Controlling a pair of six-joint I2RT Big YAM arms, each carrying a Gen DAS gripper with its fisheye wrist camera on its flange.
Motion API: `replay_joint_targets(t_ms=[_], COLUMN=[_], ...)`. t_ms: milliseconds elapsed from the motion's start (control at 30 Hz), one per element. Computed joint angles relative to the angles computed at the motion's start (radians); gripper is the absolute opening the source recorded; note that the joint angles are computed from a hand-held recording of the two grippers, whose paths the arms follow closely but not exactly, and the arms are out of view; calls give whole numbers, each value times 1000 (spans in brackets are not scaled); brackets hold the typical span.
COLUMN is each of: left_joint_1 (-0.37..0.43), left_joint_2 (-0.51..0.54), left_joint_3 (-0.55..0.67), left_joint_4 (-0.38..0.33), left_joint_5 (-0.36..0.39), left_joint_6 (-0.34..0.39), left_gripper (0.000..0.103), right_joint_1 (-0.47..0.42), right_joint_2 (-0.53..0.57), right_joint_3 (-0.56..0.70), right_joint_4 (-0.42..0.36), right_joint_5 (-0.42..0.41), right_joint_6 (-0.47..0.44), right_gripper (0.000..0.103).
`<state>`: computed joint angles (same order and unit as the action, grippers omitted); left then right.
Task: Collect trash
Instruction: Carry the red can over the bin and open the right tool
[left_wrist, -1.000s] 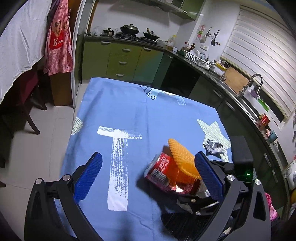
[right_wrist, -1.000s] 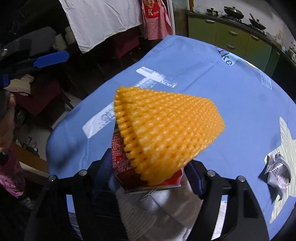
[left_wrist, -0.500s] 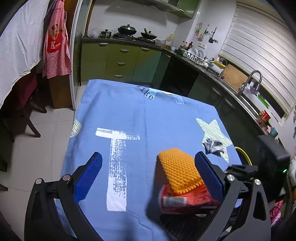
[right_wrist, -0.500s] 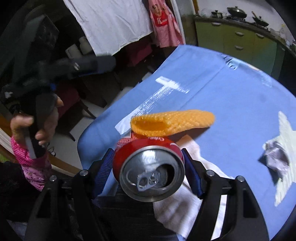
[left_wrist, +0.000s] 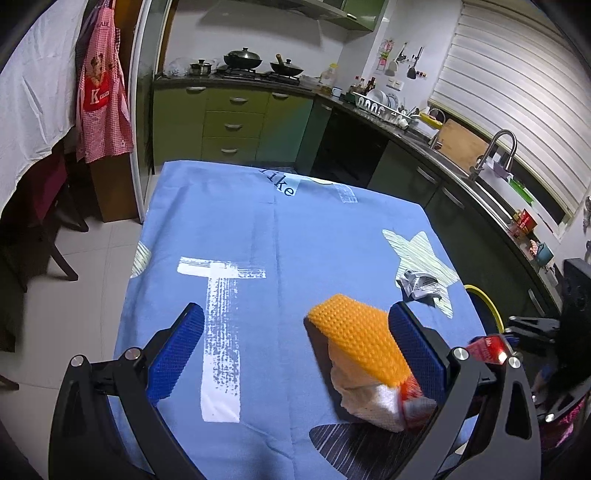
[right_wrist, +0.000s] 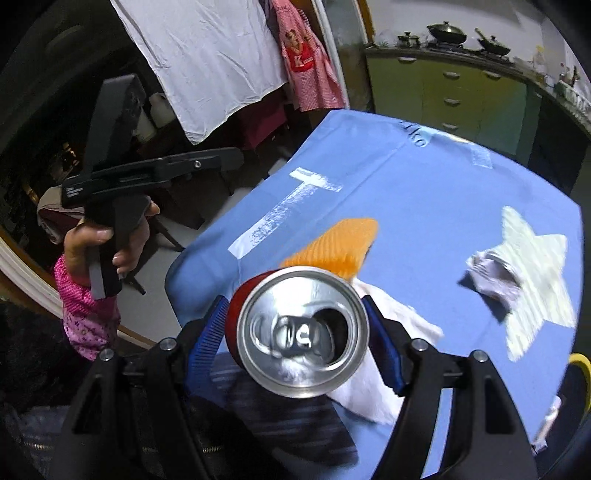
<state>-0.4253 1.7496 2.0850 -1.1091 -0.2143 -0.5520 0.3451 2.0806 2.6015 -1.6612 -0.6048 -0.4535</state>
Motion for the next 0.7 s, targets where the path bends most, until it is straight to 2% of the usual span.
replay_joint_targets(t_ms=[267,500,700], left_joint_1=[-8,-22,-35], left_joint_2=[27,60,93], left_joint_3=[37,87,138], left_joint_4=[-14,-36,-51], left_joint_5=[19,27,38], left_joint_6=[24,39,54], left_gripper=[98,98,98], right_joint_1=[-77,-134,-225], right_joint_2=[-122,-173,-203], right_joint_3=[-135,-194,-217], right_joint_4=[143,215,304], right_joint_5=[6,10,91], right_joint_6=[91,148,263], right_gripper=[68,68,68])
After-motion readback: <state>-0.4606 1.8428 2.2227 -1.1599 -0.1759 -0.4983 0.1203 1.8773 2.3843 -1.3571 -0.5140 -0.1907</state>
